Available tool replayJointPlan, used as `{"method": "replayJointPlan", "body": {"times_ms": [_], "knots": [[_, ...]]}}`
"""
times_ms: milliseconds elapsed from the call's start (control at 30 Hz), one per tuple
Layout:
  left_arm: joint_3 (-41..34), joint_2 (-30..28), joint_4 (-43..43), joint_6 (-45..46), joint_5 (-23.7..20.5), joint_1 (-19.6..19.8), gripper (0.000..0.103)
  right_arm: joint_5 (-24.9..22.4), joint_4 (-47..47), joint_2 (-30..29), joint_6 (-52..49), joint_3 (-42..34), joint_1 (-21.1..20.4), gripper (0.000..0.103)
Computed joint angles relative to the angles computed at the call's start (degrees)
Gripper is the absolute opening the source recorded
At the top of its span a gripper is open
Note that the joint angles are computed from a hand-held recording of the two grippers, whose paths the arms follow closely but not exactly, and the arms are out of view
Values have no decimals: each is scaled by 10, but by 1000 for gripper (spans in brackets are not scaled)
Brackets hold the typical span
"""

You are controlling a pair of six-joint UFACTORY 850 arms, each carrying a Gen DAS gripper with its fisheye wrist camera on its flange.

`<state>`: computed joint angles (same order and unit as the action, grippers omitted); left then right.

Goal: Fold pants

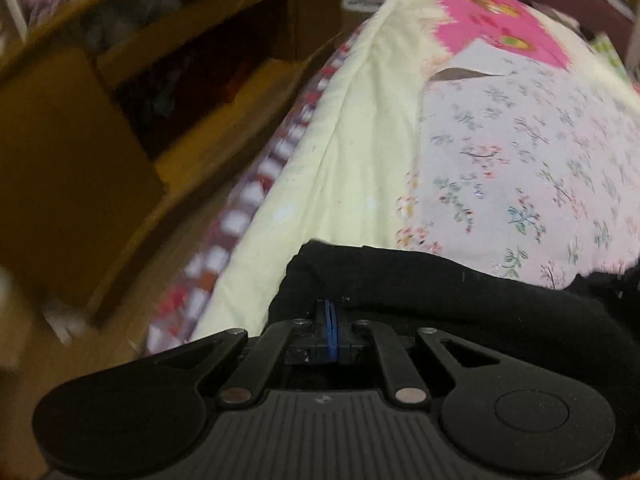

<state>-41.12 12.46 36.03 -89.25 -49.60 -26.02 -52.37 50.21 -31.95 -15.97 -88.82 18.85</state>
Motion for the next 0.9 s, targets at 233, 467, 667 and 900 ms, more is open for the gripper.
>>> {"method": "replayJointPlan", "body": {"times_ms": [233, 467, 667, 900], "knots": [[-59, -85, 172, 34, -61, -100, 23, -48, 48, 28, -143, 20, 22, 0], [2, -24, 11, 41, -91, -88, 25, -21, 36, 3, -92, 18, 8, 0], [-28, -23, 27, 34, -145, -119, 27, -72, 47, 52, -176, 33, -13, 3], [-54, -38, 14, 13, -200, -149, 28, -138, 19, 101, -234, 84, -38, 7]]}}
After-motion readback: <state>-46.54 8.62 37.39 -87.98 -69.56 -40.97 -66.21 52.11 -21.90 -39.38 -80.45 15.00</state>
